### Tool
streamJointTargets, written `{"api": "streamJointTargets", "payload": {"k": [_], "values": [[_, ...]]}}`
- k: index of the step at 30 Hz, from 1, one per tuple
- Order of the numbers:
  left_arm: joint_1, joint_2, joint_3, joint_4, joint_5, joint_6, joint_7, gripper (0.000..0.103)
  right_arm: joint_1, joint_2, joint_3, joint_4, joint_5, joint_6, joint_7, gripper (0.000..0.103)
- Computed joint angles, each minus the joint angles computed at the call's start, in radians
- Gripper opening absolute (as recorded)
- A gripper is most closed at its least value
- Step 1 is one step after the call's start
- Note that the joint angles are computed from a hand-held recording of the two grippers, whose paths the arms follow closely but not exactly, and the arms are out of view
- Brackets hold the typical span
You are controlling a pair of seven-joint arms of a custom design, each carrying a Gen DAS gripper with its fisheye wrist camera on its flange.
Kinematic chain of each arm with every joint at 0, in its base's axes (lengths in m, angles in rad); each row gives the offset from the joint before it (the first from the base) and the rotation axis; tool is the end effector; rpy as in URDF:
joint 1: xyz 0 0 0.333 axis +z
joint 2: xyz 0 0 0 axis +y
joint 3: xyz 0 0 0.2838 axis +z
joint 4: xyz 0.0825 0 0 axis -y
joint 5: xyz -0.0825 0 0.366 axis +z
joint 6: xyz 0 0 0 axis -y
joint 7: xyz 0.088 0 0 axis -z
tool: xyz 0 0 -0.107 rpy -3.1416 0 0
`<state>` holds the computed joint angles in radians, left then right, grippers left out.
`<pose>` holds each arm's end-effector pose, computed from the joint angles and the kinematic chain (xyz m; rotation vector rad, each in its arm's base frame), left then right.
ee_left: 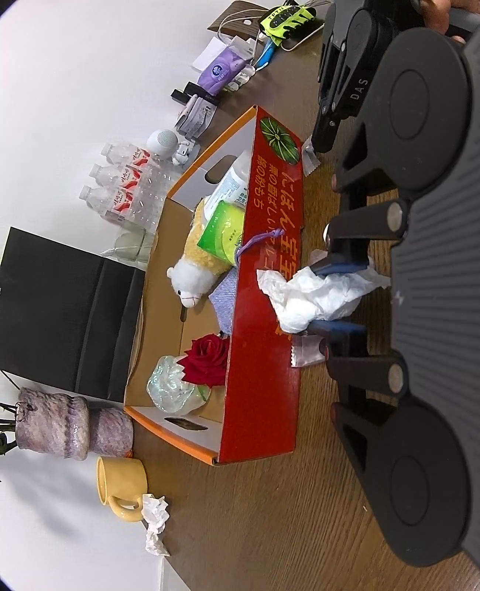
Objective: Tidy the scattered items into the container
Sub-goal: 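Hold the tissue in the left tool while the right grasps a clear plastic scrap, then carry the tissue and plastic scrap into the box and open both tools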
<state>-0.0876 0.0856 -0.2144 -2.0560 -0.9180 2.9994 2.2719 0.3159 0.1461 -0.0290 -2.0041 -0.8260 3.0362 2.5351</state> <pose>0.5734 -0.1160 0.4533 -1.6709 1.9150 -1.1656 0.5589 0.2241 0.4501 -1.7249 1.5451 -0.6998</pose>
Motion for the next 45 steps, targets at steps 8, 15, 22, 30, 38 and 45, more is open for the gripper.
{"api": "streamJointTargets", "payload": {"k": [8,15,22,30,38,45], "values": [[0.003,0.002,0.005,0.008,-0.022,-0.003,0.001,0.025,-0.007,-0.003,-0.001,-0.003,-0.042,0.008,0.026,0.028],[0.012,0.036,0.004,0.044,0.012,-0.021,-0.064,0.025,-0.006,0.047,0.000,0.058,-0.024,-0.036,0.003,0.045],[0.030,0.058,-0.010,0.060,0.003,-0.023,-0.072,0.025,-0.004,0.086,-0.003,0.091,0.085,-0.043,-0.099,0.043],[0.037,0.060,-0.018,0.059,0.009,-0.015,-0.068,0.024,0.030,0.053,-0.036,0.053,0.034,-0.026,-0.079,0.009],[0.037,0.044,-0.024,0.047,-0.028,0.000,-0.032,0.024,0.027,0.027,-0.033,0.033,-0.062,-0.018,0.002,0.008],[0.032,0.012,-0.017,0.033,-0.097,-0.011,0.019,0.024,0.021,-0.006,-0.028,0.007,-0.181,-0.007,0.103,0.008]]}}
